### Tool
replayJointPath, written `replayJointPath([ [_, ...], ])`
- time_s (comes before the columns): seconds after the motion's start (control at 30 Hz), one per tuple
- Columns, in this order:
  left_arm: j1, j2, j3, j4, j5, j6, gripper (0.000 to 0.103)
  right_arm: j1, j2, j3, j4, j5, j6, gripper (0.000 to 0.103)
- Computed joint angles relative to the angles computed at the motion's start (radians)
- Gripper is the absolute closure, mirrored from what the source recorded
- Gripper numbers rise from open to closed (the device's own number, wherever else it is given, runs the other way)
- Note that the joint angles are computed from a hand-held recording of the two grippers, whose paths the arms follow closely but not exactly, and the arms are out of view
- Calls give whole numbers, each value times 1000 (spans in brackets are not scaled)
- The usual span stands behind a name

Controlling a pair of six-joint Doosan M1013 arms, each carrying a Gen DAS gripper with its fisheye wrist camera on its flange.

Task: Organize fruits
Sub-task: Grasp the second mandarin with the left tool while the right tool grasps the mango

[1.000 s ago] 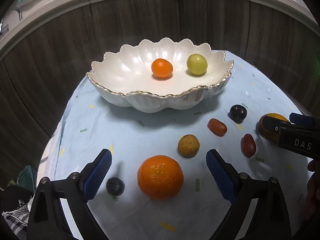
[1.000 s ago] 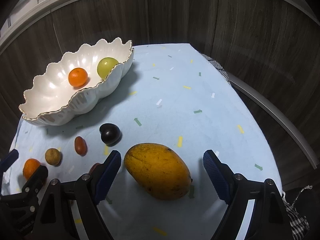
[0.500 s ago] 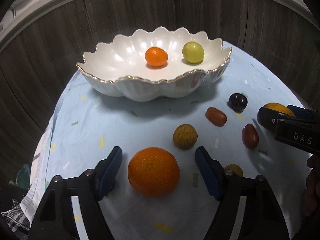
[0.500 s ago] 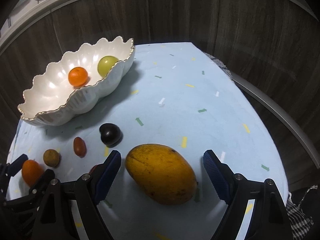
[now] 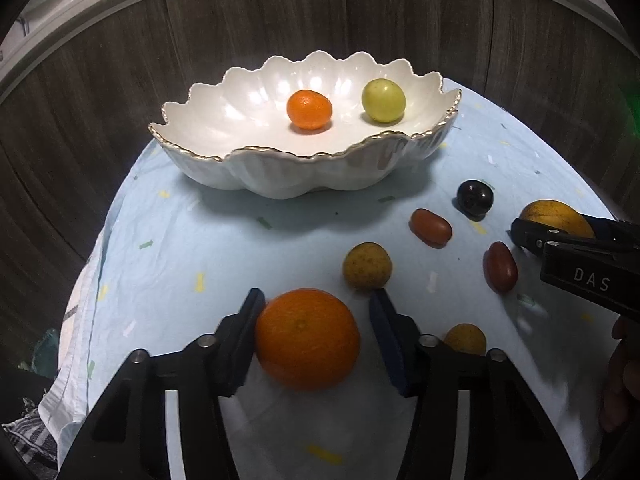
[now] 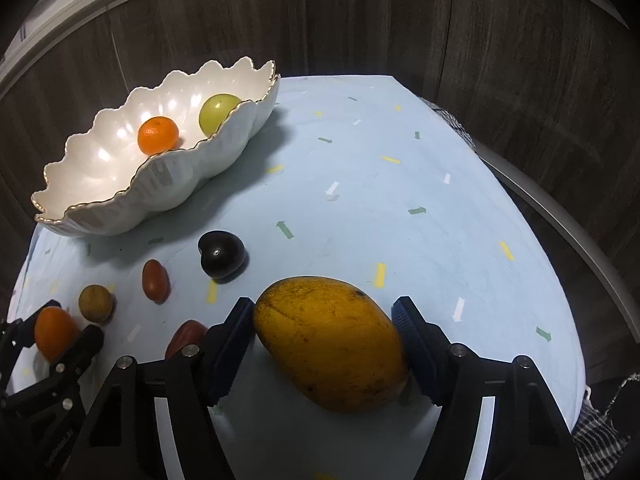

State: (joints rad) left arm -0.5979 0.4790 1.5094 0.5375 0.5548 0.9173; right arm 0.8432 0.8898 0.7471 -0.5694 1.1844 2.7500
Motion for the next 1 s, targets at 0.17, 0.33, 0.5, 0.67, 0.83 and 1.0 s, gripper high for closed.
replayJointPath([
  [0.17, 1, -2, 1, 8, 2, -7, 60, 0, -4, 4, 5, -3, -4, 34],
  [0.33, 2, -4, 2, -1, -1, 10, 61, 1, -9, 8, 7, -12, -9, 37],
  [0.5, 2, -10, 8, -5, -10, 20, 62, 4, -13, 14, -5, -18, -7, 37],
  [0.67, 0, -17, 13, 17, -18, 4, 62, 9, -19, 19, -30, -28, 0, 38],
  [0.83, -1, -24, 15, 30, -25, -12, 62, 12, -24, 23, -49, -31, 2, 38],
  [1.0, -1, -31, 17, 43, -26, -35, 62, 18, -27, 21, -65, -33, 0, 39],
])
